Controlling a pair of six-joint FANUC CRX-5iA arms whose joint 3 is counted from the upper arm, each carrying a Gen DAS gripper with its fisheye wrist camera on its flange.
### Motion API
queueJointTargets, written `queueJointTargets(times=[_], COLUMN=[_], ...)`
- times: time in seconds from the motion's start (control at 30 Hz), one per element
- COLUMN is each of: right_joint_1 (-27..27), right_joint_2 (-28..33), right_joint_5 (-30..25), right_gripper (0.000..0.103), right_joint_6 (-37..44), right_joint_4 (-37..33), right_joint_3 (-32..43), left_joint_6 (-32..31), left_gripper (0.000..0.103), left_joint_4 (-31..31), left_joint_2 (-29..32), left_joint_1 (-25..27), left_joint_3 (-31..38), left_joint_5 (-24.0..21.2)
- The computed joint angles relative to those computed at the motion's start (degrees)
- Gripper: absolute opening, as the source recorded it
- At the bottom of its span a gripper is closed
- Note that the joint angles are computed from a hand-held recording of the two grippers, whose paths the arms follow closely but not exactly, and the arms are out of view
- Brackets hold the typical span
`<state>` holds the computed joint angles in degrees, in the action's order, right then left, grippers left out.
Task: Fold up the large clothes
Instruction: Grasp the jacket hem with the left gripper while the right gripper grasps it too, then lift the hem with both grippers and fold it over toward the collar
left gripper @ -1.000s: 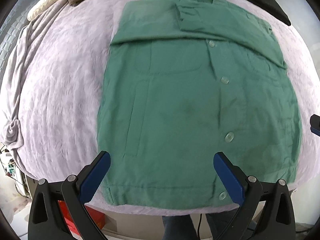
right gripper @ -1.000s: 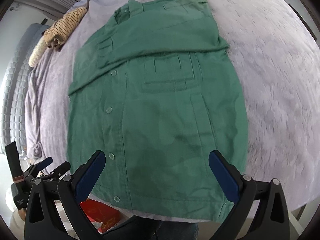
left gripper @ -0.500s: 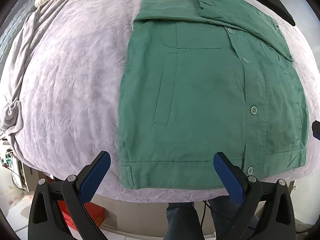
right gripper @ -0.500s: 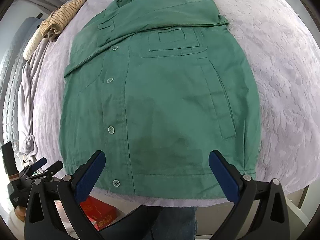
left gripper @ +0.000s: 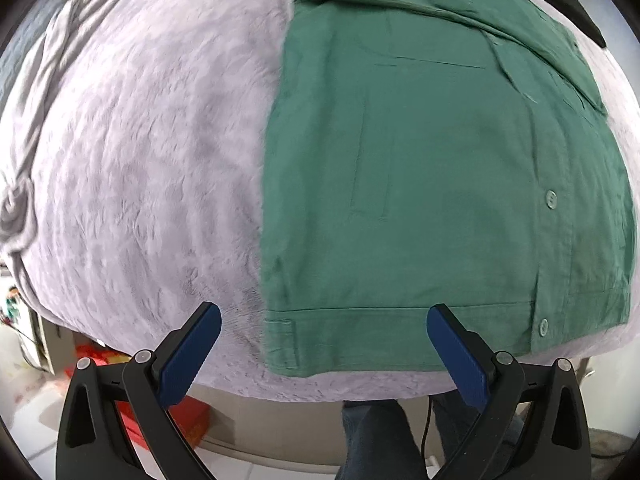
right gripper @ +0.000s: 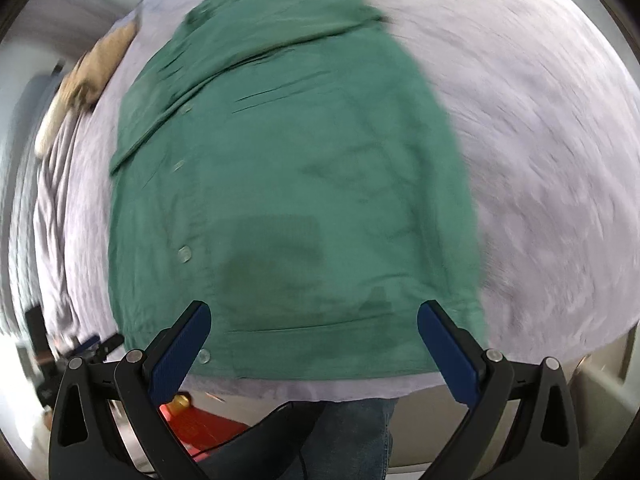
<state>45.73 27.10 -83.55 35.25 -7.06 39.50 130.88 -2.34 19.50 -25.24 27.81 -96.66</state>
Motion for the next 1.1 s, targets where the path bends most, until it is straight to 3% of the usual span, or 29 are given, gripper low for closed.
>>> queueJointTargets(times=[0.23,0.33,0.5,0.6,0.67,0.77,0.9,0.97,1.1], right_joint_1=[-4.21,-6.01,-7.24,-7.72,-8.41,-8.0,-5.97,-5.61,-6.43], right_joint_2=[-12.11,-14.48,-16.59,-18.01,-17.86,-16.45,-15.26,-16.23,-16.68], right_joint_5=[13.25,19.11,30.68,39.36,41.93,38.24,30.03,29.81,32.82], right_gripper=[0.103,0.103,0.103,0.103,0.103,0.103,0.103,0.103,0.101], right_joint_6=[-12.99,-12.69,-11.21,-7.67,-4.68,-6.3,-12.07,-13.4,-14.04], right_joint_4=[-2.88,-9.22,-18.34,-23.89,-27.24,-24.31,-14.89,-13.19,-15.28], right_joint_3=[-20.81,-25.49,-30.06,-31.99,-31.58,-29.49,-27.73,-29.16,-30.88], left_joint_6=[0.62,-0.88,-4.26,-5.58,-5.74,-5.66,-4.83,-4.18,-3.06], left_gripper=[0.103,0.103,0.103,0.103,0.103,0.103,0.099,0.097,0.08], left_joint_4=[3.09,9.87,16.04,16.3,15.75,15.36,16.09,15.43,14.77], left_joint_2=[-4.52,-7.0,-7.17,-6.03,-5.38,-3.55,-2.12,-2.41,-4.65], left_joint_1=[4.15,6.76,6.83,5.57,4.95,4.16,3.34,2.91,2.97], left_joint_3=[-9.31,-15.82,-19.02,-17.34,-16.62,-15.07,-15.45,-15.77,-17.82], left_joint_5=[5.22,11.57,17.27,17.66,17.23,15.73,15.15,16.14,18.29])
